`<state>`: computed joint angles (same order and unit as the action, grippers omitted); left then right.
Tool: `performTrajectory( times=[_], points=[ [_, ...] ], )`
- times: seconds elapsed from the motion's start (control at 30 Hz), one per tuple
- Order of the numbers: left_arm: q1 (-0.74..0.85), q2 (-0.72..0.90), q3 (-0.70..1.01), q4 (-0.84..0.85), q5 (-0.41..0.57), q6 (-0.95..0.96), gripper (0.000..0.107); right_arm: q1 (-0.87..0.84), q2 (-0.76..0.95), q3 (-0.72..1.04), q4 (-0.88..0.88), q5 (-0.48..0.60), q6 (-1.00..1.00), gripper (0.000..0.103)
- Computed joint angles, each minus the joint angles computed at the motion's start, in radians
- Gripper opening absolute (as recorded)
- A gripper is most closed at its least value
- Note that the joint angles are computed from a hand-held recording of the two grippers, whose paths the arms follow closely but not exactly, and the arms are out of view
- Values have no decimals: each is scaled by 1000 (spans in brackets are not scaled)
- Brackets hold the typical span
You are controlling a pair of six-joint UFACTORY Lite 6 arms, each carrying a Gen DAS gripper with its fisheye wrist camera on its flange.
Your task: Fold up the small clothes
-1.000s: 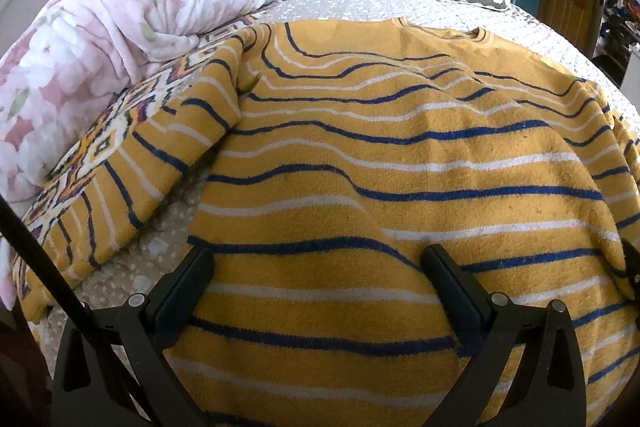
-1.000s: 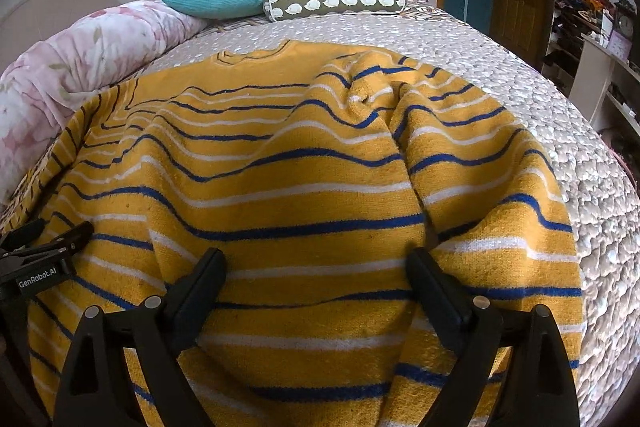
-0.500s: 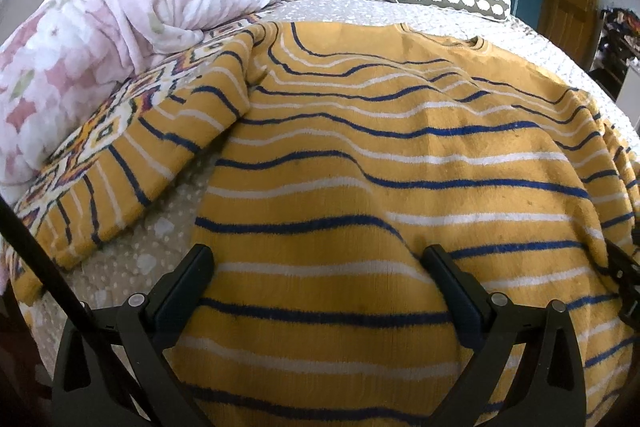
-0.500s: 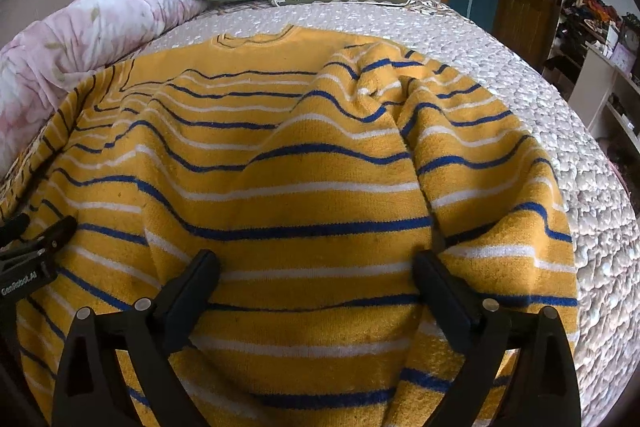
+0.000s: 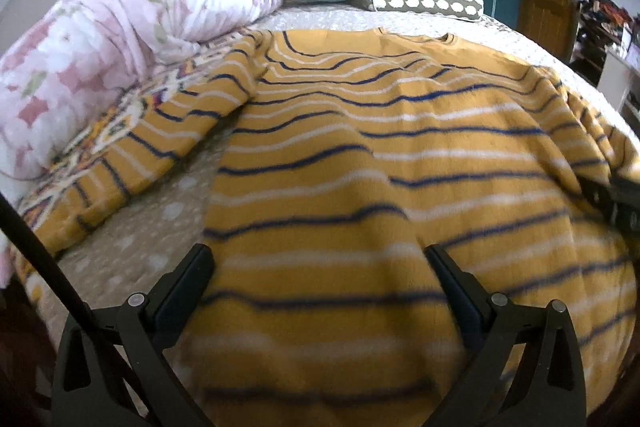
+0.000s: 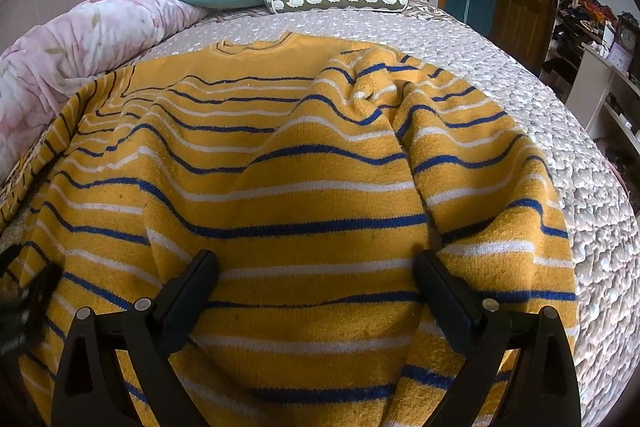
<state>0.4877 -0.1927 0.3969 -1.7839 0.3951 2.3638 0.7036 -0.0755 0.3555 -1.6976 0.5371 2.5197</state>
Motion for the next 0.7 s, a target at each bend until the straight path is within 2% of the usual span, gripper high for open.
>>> performTrajectory(
  times=[0.03, 0.13, 0.2, 0.23, 0.3, 0.37, 0.43, 0.5, 0.57, 0.6, 0.67, 0.7],
  points=[
    [42, -15, -14, 49, 28, -22, 103, 1, 0, 0, 0, 2, 2, 100],
    [177, -52, -1, 350, 132, -257, 103, 4, 0, 0, 1, 4, 5, 100],
    [296, -81, 37, 545, 250, -419, 103, 9, 0, -2, 1, 8, 9, 100],
    [351, -79, 64, 592, 304, -453, 103, 11, -1, -2, 1, 11, 11, 100],
    [443, -55, 114, 584, 348, -442, 103, 14, -2, -4, 1, 14, 16, 100],
    [486, 44, 210, 569, 351, -462, 103, 17, -3, -7, -3, 18, 24, 100],
    [484, 231, 388, 640, 350, -620, 103, 20, -3, -7, -2, 21, 27, 100],
    [487, 441, 590, 720, 413, -814, 103, 22, -4, -9, -1, 23, 28, 100],
    [502, 602, 764, 726, 518, -904, 103, 24, -2, -8, 1, 26, 28, 100],
    [504, 633, 807, 715, 535, -927, 99, 25, 0, -6, 2, 26, 28, 100],
    [494, 692, 904, 709, 523, -1010, 78, 32, 1, -7, 8, 33, 30, 100],
    [483, 729, 967, 733, 495, -1084, 44, 34, 1, -6, 12, 34, 28, 100]
  ],
)
